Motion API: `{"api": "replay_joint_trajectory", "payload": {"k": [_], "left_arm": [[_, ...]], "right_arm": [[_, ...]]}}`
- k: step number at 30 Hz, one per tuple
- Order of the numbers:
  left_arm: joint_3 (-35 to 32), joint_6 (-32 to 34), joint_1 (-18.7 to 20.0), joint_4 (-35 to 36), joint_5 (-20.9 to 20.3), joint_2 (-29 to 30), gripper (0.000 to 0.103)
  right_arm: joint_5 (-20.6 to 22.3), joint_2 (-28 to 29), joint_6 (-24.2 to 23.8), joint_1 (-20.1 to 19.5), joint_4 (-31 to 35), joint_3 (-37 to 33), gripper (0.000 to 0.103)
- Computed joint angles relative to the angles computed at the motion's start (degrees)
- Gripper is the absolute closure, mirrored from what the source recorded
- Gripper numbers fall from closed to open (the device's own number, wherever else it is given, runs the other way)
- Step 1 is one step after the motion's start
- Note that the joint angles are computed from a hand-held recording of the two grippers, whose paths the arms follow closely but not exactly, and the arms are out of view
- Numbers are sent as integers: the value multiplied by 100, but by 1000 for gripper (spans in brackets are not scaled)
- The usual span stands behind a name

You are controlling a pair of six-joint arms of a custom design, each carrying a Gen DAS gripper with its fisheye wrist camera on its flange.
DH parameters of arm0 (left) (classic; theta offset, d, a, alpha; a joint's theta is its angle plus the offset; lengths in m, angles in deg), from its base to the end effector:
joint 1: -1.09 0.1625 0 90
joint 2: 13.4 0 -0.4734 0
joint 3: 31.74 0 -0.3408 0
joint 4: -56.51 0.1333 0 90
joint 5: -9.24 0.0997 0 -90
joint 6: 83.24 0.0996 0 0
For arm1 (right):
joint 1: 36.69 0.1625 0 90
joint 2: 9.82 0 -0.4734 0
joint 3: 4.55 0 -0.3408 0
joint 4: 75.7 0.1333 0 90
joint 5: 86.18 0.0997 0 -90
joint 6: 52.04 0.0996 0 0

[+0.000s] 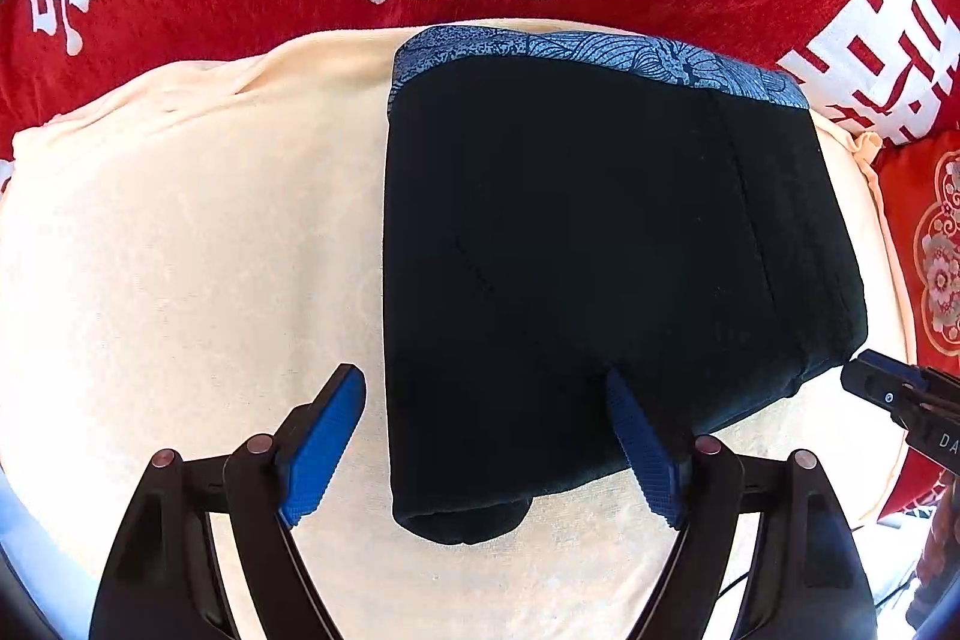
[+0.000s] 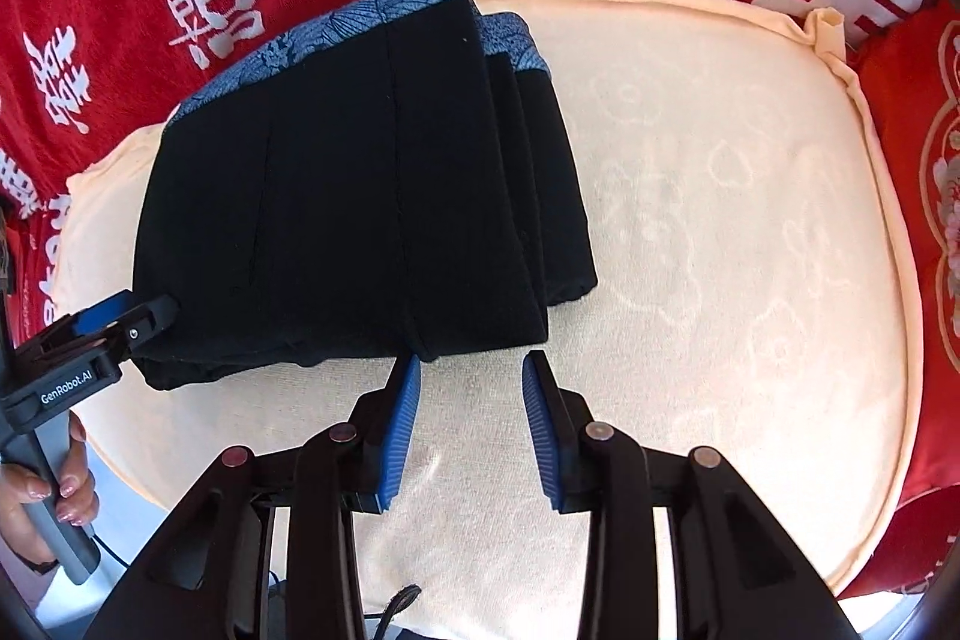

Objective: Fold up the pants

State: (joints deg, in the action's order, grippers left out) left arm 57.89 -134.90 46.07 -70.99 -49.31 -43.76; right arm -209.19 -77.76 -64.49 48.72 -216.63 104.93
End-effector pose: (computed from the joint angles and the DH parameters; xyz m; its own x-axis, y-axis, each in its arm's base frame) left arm -0.3244 -0.5861 -0.0071 -0.8044 -0.0557 -0.5915 0.0419 0.9878 -0.1500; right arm 0.0352 -0.5495 0.3091 -0.8263 -0.0600 0.5600 -0.1016 0.9939 -0.0434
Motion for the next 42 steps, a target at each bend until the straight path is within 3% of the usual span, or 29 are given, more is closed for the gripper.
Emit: {"api": "replay_joint_trajectory", "payload": {"k": [8, 19, 22, 31, 34, 36, 38, 42], "left_arm": [[-132, 48, -17, 213, 80, 46, 20], [-668, 131, 18, 996, 148, 165, 20], [-770, 131, 40, 1105, 147, 202, 20], [-801, 366, 78, 947, 209, 181, 20], [-708, 258, 147, 773, 373, 65, 20], [-627, 195, 266, 544, 275, -21, 20], [-565, 142, 405, 331, 50, -72, 20], [-486, 62, 585, 118, -352, -94, 20]], "right_arm": [[14, 45, 154, -57, 331, -367, 63], [384, 199, 322, -150, 642, -790, 63], [408, 229, 318, -145, 677, -835, 57], [643, 324, 374, -256, 1041, -1174, 49], [860, 329, 55, -327, 1014, -1247, 49], [1235, 355, -12, -434, 1103, -1379, 49], [1576, 410, 2, -555, 1218, -1537, 42], [1700, 540, 162, -682, 1358, -1774, 38]]}}
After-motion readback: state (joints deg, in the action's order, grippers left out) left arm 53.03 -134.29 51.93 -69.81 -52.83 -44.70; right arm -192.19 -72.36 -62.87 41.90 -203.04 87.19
